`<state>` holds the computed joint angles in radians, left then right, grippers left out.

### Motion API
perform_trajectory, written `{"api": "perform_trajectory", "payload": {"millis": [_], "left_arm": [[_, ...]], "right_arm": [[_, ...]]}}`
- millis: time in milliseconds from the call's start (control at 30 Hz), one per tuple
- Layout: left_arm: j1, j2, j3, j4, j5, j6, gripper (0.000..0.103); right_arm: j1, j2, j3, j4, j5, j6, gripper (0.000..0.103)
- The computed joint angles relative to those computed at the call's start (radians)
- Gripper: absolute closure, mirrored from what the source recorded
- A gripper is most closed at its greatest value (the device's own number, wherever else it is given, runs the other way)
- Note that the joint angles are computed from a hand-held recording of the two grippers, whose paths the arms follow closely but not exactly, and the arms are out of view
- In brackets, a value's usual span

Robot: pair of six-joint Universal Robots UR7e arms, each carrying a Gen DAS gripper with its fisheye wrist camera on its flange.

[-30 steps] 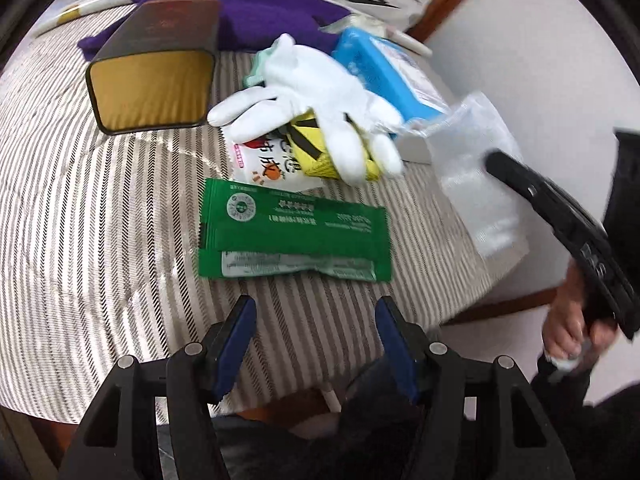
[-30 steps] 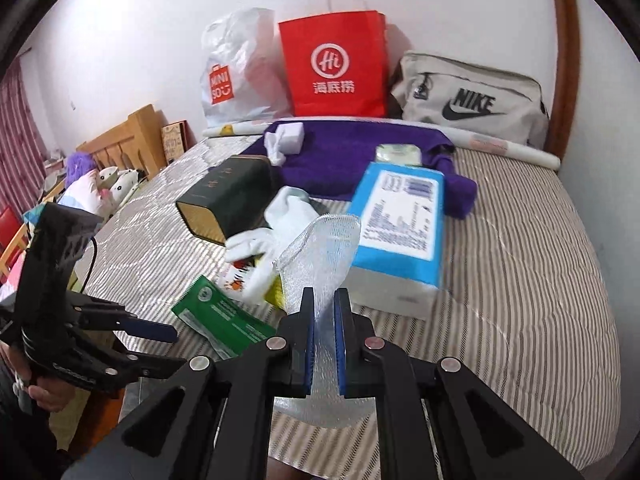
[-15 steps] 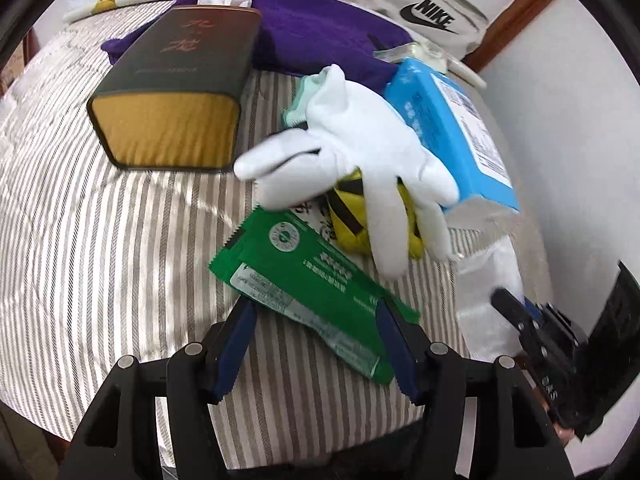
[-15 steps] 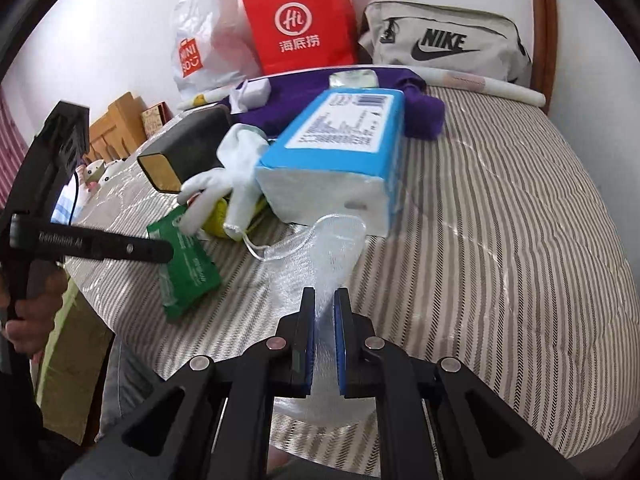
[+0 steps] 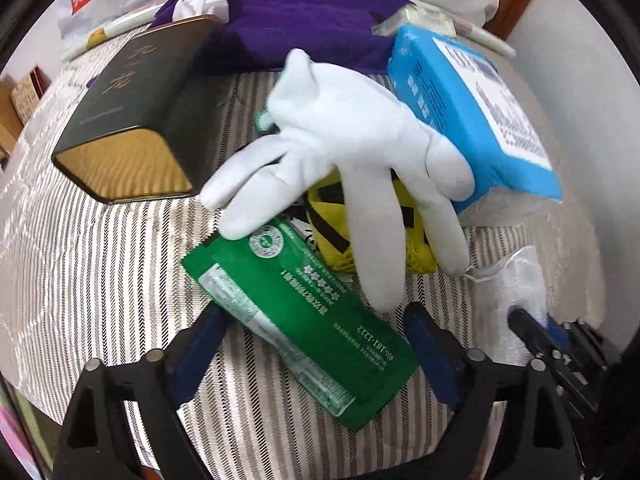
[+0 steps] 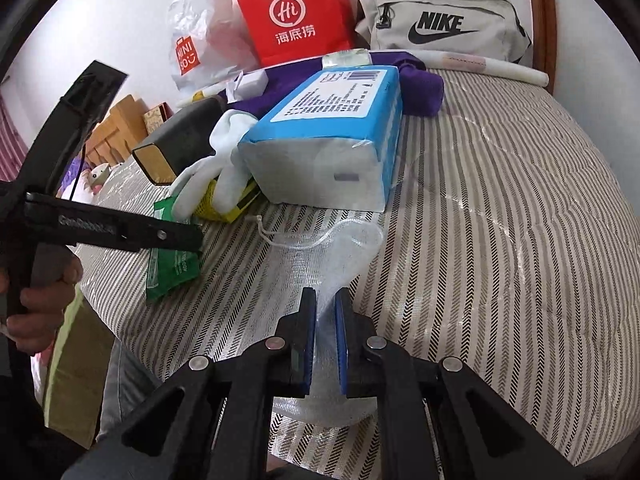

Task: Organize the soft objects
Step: 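Grasp the green packet with the left tool while the right tool lifts the mesh bag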

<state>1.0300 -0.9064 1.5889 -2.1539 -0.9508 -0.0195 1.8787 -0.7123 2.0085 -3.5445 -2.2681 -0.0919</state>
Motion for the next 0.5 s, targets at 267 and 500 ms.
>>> {"api": "perform_trajectory", "payload": {"millis": [267, 500], "left_arm": [[-0.023, 0.019, 0.05, -0.097, 0.089, 0.031, 0.009], [0.025, -0.056, 0.074, -0.095, 0.107, 0.062, 0.009]], "right_arm": [[-0.001, 0.008, 0.006, -0.037, 0.004, -0.029, 0.093], [0.001, 0.014, 0.007, -0.051, 0.004, -0.031, 0.087]]}}
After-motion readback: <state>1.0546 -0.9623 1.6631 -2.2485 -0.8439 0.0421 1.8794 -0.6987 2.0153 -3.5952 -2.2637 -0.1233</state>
